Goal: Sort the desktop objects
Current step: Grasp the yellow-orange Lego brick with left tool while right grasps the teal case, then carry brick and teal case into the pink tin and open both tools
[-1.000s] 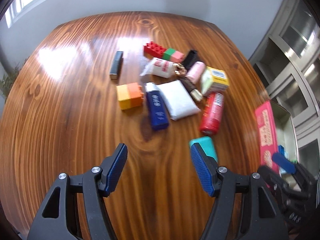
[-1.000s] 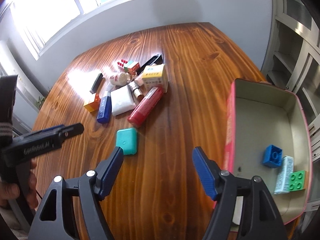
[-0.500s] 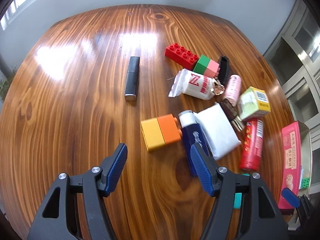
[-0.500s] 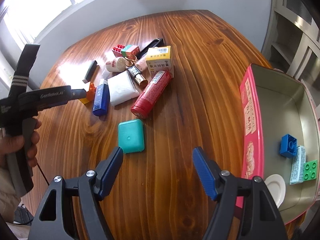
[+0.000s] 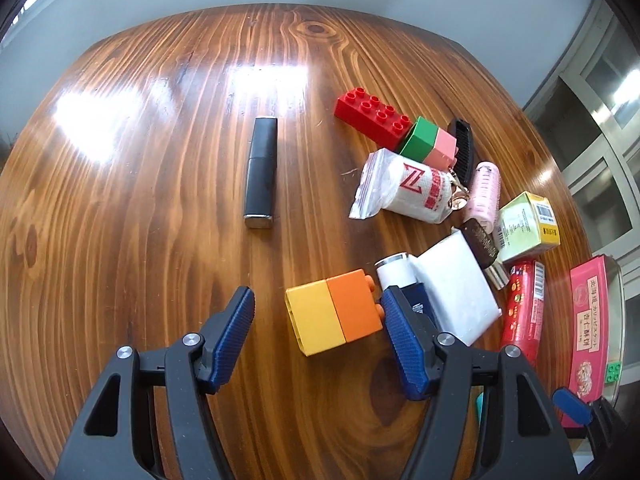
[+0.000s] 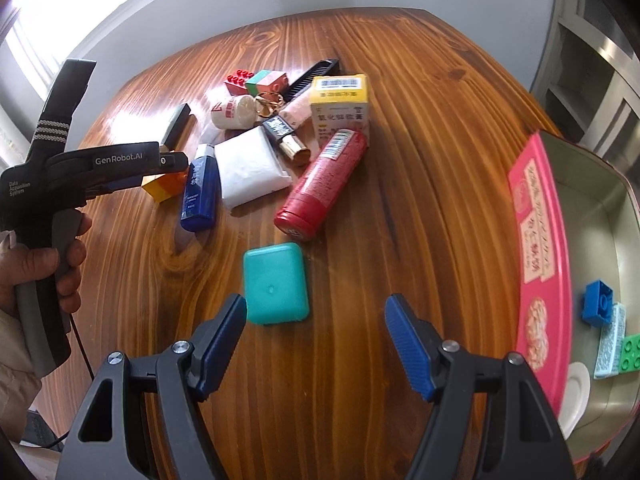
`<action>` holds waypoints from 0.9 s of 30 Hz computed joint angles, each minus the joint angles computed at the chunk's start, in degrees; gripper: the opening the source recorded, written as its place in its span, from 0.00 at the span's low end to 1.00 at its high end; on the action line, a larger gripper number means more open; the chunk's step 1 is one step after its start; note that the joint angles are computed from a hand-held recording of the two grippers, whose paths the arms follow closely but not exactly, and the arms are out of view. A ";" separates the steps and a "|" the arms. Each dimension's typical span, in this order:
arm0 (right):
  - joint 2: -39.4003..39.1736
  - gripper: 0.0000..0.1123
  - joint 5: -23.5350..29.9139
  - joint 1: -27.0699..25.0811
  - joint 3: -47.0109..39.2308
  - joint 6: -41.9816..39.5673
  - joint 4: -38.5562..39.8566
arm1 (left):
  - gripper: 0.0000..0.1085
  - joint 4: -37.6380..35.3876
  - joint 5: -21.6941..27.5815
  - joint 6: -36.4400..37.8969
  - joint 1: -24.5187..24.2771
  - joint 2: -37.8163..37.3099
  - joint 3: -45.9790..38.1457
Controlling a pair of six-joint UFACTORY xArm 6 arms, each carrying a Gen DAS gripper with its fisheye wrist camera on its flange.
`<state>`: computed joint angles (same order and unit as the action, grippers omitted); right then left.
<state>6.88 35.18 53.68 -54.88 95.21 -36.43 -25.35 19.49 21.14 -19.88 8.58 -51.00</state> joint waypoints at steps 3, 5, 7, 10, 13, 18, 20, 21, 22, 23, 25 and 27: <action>0.54 0.68 -0.49 -0.39 -0.36 -0.91 0.21 | 0.64 -1.27 -0.42 1.11 0.29 -0.69 0.96; 0.80 0.67 -0.89 -0.64 -0.44 -1.58 0.41 | 0.57 -2.53 -0.76 2.27 0.36 -1.46 1.94; 0.97 0.68 -1.18 -0.87 -0.50 -2.18 0.55 | 0.44 -2.46 -0.15 2.57 0.68 -1.65 2.06; 2.02 0.67 -1.69 -1.14 -1.33 -2.84 0.29 | 0.44 -2.10 -0.68 2.39 1.07 -3.10 3.72; 2.81 0.67 -2.30 -1.39 -1.78 -3.68 0.34 | 0.44 -1.91 -1.07 2.14 1.28 -5.08 5.40; 4.61 0.62 -2.36 -1.59 -3.35 -5.72 0.39 | 0.44 2.53 -1.69 -1.45 1.29 -8.99 8.76; 6.35 0.58 -1.99 -1.49 -5.03 -6.81 0.22 | 0.44 3.53 -1.39 -2.38 1.29 -11.19 10.60; 6.93 0.54 -1.88 -1.45 -5.57 -7.54 0.19 | 0.44 4.08 -1.56 -2.96 1.16 -10.88 10.45; 7.66 0.51 -1.57 -1.36 -6.26 -8.62 0.43 | 0.44 5.23 -1.26 -4.01 1.14 -11.95 11.18; 8.40 0.49 -1.44 -1.26 -6.87 -9.63 0.66 | 0.44 6.24 -1.24 -5.17 0.88 -12.46 11.56; 9.17 0.46 -0.28 -0.79 -7.80 -10.25 -0.55 | 0.44 7.58 -1.21 -6.44 0.62 -13.79 12.57; 9.66 0.39 0.20 -0.43 -8.38 -11.02 -1.47 | 0.44 8.96 -0.96 -7.70 0.48 -15.86 13.83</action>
